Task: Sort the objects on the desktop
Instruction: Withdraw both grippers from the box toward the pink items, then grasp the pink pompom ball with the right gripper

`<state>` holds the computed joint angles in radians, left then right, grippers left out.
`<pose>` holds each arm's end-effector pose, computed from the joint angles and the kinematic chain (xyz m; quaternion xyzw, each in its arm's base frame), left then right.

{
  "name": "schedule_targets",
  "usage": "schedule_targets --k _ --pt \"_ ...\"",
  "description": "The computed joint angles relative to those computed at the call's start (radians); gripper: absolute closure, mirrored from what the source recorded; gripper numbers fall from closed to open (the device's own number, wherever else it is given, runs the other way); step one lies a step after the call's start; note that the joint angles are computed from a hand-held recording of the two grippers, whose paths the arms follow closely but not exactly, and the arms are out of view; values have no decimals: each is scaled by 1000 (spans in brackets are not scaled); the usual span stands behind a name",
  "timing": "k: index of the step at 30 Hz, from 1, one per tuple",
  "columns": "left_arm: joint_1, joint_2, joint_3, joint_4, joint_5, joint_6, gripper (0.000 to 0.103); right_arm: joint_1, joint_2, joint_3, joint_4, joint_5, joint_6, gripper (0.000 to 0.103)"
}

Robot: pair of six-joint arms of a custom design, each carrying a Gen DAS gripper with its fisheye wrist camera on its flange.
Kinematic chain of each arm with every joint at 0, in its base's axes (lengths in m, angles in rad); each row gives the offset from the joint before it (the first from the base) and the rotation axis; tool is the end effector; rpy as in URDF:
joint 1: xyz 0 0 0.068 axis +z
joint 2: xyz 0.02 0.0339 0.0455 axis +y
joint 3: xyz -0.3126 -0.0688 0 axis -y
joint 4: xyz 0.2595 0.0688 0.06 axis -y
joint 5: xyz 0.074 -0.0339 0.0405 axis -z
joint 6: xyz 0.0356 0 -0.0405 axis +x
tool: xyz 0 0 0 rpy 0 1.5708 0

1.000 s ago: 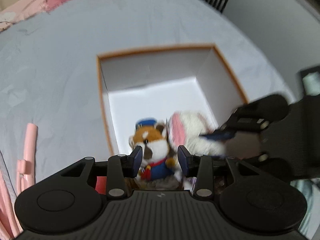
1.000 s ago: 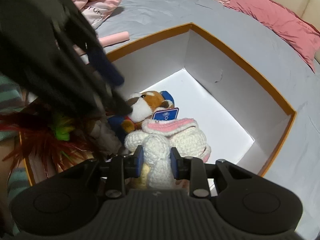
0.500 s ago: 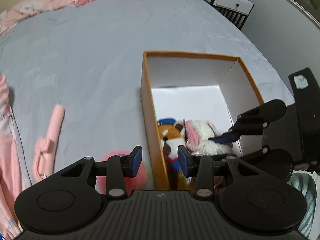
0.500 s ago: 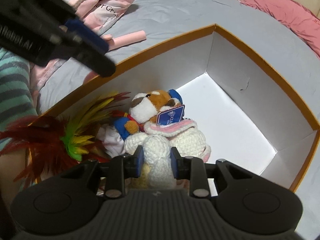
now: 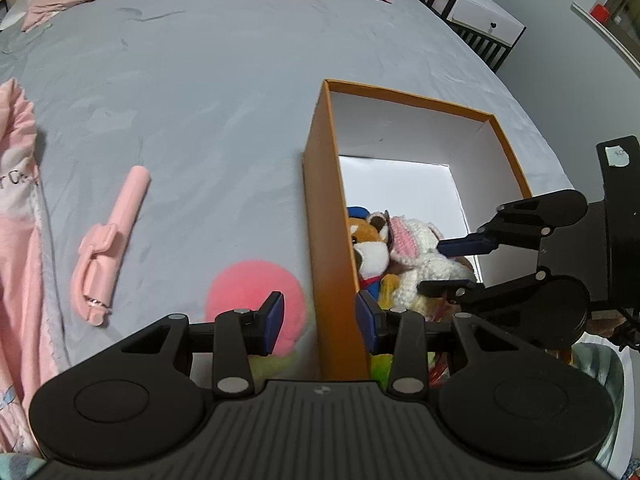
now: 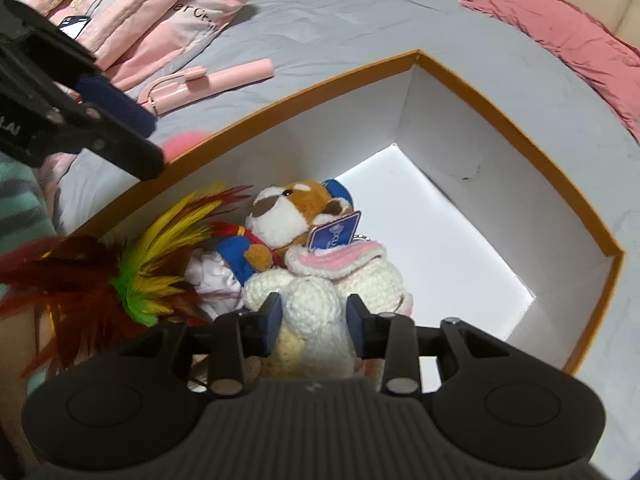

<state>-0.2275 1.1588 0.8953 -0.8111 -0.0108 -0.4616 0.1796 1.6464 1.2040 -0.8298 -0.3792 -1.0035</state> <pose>0.2078 -0.0477 0.2939 -0.1145 0.9626 -0.0780 0.2329 0.3276 0.0729 0.2660 -0.5648 0.7905 0.1123 0.2085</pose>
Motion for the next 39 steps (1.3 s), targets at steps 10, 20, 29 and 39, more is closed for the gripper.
schedule_targets --k 10,20,29,39 --pt "95 -140 20 -122 -1 85 57 19 -139 -2 -36 -58 197 58" --pt "422 -240 40 -245 45 363 58 254 -297 -39 -56 -35 404 58" --pt "719 -219 -20 -235 167 614 58 531 -139 8 -35 217 472 58" --pt "665 -153 -132 -94 128 625 57 645 106 108 -48 443 540 58"
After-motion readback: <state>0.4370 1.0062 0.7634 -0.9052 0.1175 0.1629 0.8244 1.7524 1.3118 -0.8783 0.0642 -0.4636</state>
